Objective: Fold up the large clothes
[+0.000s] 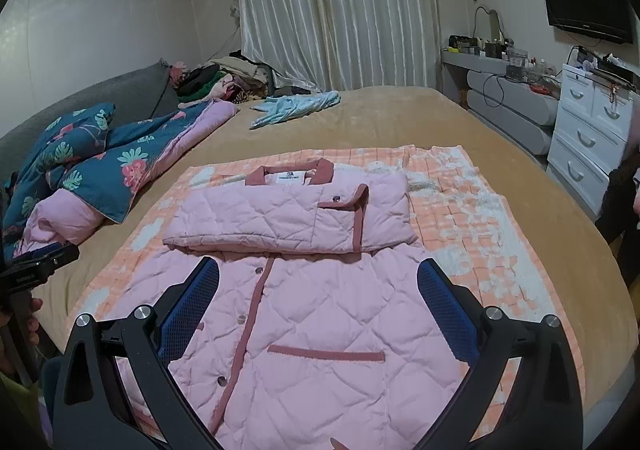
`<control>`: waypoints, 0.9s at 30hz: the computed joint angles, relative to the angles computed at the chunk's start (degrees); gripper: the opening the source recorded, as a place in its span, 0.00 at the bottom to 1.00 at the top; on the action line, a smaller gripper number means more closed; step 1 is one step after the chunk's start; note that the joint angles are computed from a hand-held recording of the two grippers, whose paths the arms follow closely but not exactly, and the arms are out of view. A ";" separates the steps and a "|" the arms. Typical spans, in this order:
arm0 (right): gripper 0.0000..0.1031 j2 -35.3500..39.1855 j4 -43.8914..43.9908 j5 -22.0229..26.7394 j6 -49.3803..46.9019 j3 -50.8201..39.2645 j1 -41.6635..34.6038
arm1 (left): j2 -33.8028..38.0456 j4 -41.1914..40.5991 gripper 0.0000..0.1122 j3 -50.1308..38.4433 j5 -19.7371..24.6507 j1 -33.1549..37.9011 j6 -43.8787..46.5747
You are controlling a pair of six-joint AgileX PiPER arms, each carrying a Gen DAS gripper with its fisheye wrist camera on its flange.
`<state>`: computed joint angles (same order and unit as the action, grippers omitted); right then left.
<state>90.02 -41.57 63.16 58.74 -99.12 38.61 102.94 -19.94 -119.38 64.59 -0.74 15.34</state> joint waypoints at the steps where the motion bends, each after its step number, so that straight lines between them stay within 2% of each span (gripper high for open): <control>1: 0.96 -0.24 -0.42 0.19 0.59 0.49 0.49 | -0.47 -0.20 0.84 1.07 -0.41 0.22 0.32; 11: 0.96 -2.87 -2.23 1.02 3.88 5.75 2.63 | -4.15 -0.91 0.84 11.91 -4.83 2.60 4.41; 27: 0.96 -6.39 -1.72 -0.10 8.89 15.98 3.06 | -7.09 -0.43 0.84 22.95 -8.88 5.11 10.16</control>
